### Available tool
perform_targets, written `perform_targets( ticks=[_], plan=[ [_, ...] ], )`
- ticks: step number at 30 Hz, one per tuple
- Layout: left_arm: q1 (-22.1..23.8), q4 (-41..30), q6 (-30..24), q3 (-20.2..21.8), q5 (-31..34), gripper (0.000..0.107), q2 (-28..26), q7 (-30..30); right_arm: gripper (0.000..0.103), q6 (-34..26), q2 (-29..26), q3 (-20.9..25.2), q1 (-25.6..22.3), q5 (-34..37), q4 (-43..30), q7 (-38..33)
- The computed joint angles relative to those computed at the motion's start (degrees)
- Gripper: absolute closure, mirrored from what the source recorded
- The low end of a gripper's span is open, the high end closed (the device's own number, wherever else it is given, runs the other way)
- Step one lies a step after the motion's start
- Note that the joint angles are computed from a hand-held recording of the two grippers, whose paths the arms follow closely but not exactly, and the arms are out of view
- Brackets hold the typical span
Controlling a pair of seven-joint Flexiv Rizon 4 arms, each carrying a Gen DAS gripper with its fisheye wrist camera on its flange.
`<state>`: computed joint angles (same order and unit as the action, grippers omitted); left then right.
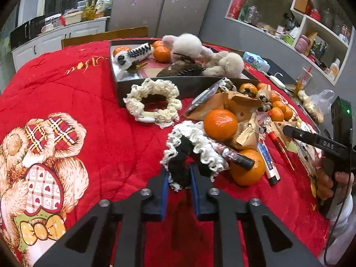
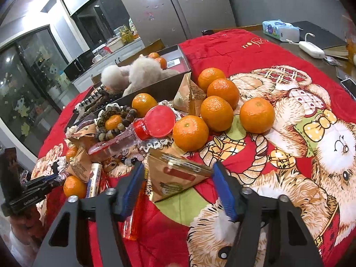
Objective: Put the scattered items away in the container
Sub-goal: 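Grasp the white lace hair tie with the left tool while the right tool grasps the snack packet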
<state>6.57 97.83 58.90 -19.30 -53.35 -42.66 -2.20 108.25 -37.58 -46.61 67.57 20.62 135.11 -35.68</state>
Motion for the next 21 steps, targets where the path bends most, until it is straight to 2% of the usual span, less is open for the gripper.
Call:
perform_targets(
  ticks=[4,11,17,21],
  plan=[
    [0.1,0.5,-0.2,0.0,-0.4,0.089,0.4,0.0,0.055,1.9,0.3,1.8,-1.4,1.5,0.1,0.2],
    [0.0,0.8,0.0,0.1,-0.9,0.089,0.7,0.9,0.056,2.3,0.1,1.6,-0.8,2.2,-0.3,-1.8],
    [0.1,0.1,-1.6,0.6,-1.3,0.089,0.4,-1.5,0.056,2.6,0.4,2.5,-1.5,3.0,-0.4,-1.9],
    [0.1,0.8,-0.3,0.3,-2.1,0.089,0.7,0.2,0.056,2.8,0.2,2.2,-1.1,3.2,-0.4,-2.1]
  ],
)
